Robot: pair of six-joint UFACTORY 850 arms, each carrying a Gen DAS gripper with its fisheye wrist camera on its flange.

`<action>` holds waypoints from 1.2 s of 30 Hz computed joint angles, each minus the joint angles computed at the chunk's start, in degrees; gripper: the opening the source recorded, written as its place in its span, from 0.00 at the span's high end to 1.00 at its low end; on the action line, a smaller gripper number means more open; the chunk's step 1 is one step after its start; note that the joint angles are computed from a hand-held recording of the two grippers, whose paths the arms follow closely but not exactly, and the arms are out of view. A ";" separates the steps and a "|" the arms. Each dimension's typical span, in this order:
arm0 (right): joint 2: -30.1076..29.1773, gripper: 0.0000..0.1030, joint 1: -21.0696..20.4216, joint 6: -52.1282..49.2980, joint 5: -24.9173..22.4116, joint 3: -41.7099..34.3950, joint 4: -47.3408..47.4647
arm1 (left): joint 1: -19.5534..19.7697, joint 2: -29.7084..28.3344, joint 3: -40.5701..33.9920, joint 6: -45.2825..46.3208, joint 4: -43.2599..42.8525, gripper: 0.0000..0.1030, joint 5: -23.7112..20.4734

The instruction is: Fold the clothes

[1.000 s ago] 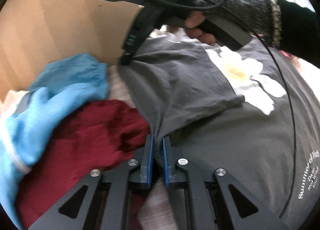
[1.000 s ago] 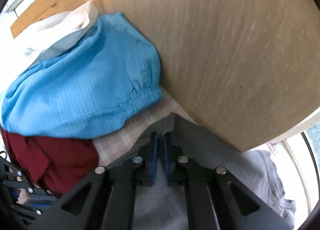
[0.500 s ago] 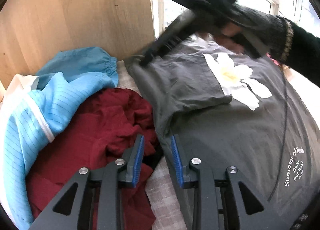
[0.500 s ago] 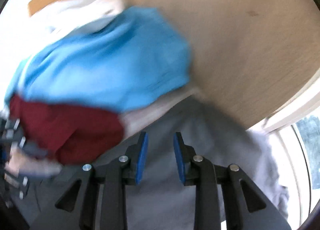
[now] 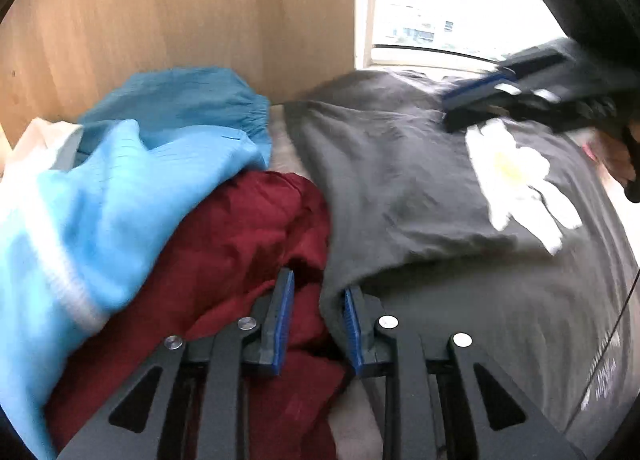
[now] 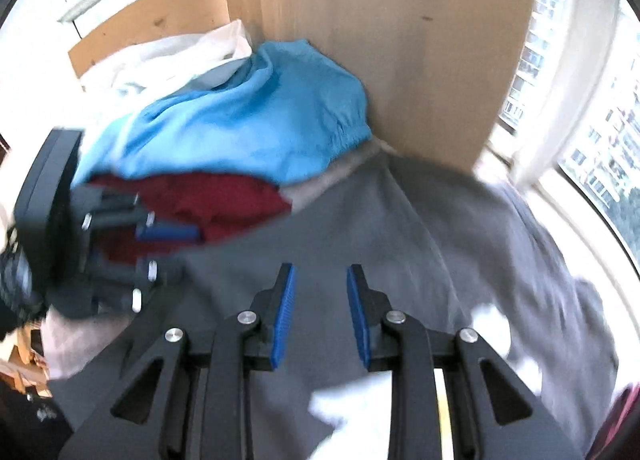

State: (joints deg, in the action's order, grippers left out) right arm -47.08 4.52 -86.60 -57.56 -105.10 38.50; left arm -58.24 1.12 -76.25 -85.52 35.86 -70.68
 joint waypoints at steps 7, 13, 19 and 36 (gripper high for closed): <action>11.57 0.74 -12.26 4.30 7.37 17.95 -4.58 | -13.69 2.71 -4.26 -10.95 -1.07 0.62 -14.78; 18.28 0.74 -23.81 8.90 15.04 30.43 -13.57 | -26.27 -0.64 -7.08 -25.75 -7.33 0.52 -14.33; 21.61 0.65 -33.59 10.14 17.68 35.41 -14.07 | -31.94 -5.11 -7.45 -36.60 -11.80 0.52 -5.21; 20.84 0.68 -41.04 -0.12 15.05 38.26 -6.28 | -33.74 -12.10 -13.27 -34.44 -11.54 0.79 -4.31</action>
